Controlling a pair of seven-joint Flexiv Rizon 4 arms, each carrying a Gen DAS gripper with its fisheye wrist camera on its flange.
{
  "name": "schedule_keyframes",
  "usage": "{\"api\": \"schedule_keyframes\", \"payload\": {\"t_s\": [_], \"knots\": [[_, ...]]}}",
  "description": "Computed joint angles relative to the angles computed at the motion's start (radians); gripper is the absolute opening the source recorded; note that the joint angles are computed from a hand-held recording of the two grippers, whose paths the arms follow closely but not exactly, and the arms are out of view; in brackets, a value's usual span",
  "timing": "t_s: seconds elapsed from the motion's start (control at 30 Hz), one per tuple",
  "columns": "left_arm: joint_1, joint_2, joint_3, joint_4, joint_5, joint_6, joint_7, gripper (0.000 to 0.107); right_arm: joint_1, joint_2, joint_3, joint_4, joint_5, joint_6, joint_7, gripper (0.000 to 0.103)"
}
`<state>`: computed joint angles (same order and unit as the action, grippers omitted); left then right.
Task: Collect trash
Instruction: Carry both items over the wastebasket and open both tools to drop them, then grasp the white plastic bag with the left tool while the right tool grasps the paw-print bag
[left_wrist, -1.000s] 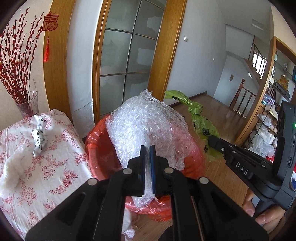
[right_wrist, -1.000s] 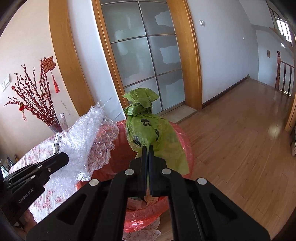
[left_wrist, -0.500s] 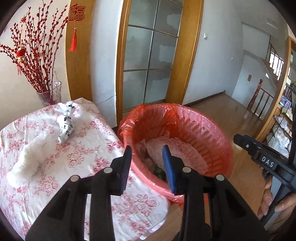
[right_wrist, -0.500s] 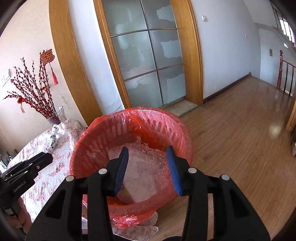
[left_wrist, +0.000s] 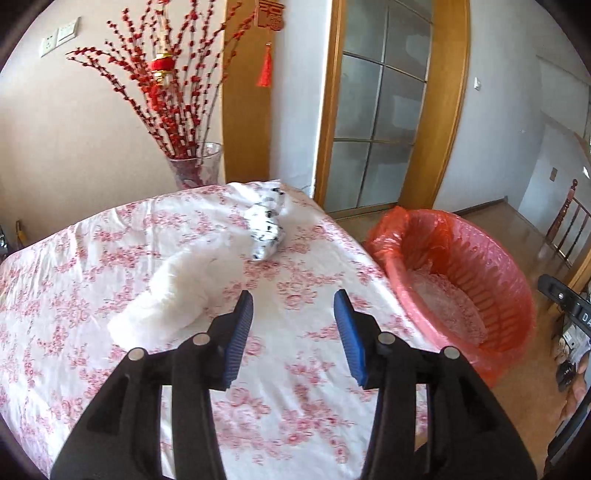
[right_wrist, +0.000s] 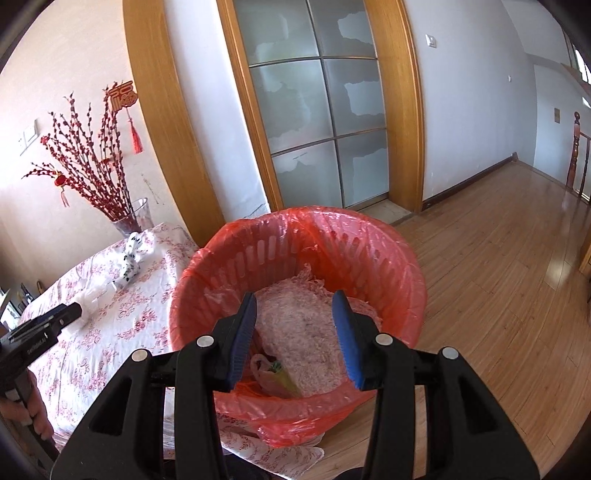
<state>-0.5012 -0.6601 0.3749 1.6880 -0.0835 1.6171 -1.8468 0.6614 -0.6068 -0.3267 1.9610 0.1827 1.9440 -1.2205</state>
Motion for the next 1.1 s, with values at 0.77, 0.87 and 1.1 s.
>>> {"api": "schedule_keyframes", "payload": {"t_s": [0.77,0.87,1.1], "knots": [[0.191,-0.008,-0.085,-0.031,0.046,-0.166,-0.033,0.051,0.014,-0.001,0.022,-0.009,-0.062,-0.038,-0.001,0.044],[0.237,-0.002,-0.142,-0.017,0.052,-0.153,-0.016,0.041,0.005,-0.002,0.031,-0.012,-0.072,-0.042,0.004,0.044],[0.193,0.002,-0.087,-0.003,0.092,-0.126,-0.028,0.02,-0.018,-0.003,0.077,-0.032,-0.113,-0.044,0.005,0.044]]}}
